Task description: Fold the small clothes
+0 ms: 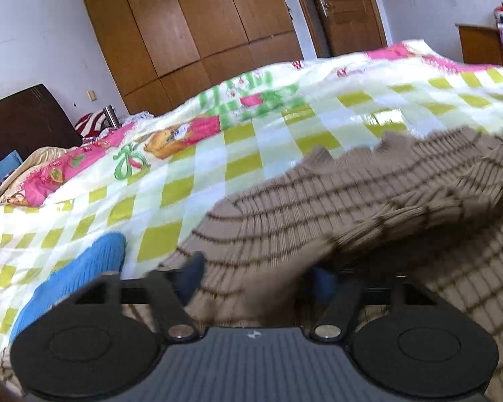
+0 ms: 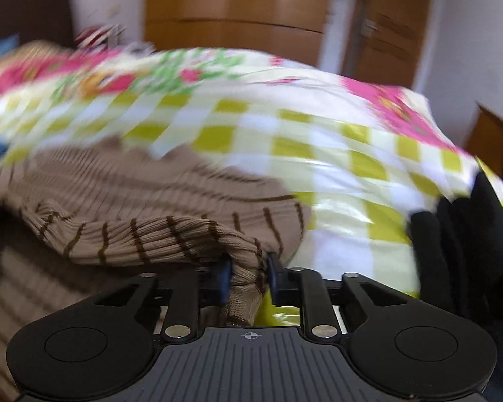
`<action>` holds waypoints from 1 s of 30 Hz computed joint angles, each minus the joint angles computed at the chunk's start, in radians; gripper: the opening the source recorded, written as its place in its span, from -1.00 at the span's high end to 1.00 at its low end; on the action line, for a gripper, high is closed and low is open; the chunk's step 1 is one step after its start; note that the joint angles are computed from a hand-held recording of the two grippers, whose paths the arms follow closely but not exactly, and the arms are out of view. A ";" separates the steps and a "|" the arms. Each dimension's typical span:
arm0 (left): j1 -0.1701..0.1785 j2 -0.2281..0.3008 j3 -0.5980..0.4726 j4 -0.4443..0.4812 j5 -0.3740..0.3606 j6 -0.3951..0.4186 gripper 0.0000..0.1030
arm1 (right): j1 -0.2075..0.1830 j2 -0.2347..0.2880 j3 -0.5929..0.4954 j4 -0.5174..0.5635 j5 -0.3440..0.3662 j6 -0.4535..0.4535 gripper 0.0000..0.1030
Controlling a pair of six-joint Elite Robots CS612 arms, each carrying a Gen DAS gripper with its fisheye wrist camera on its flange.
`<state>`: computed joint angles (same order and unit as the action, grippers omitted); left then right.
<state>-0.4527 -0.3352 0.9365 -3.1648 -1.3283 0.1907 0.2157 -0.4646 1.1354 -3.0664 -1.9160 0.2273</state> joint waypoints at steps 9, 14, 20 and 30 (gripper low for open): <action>0.015 -0.033 0.071 0.036 -0.037 -0.048 -0.17 | -0.017 -0.057 0.107 0.053 0.069 0.059 0.57; 0.024 -0.034 0.057 0.009 -0.072 -0.058 -0.34 | 0.004 -0.076 0.129 -0.021 -0.014 -0.003 0.52; 0.026 -0.037 0.053 0.027 -0.098 -0.058 -0.38 | 0.035 -0.019 0.039 -0.091 0.125 -0.322 0.25; 0.047 -0.065 0.107 0.052 -0.115 -0.125 -0.45 | 0.063 0.158 -0.297 0.069 0.355 -0.594 0.25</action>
<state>-0.4058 -0.4002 1.0438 -3.1132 -1.4435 0.0653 0.2788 -0.3069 0.8386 -2.9978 -1.5613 -0.3669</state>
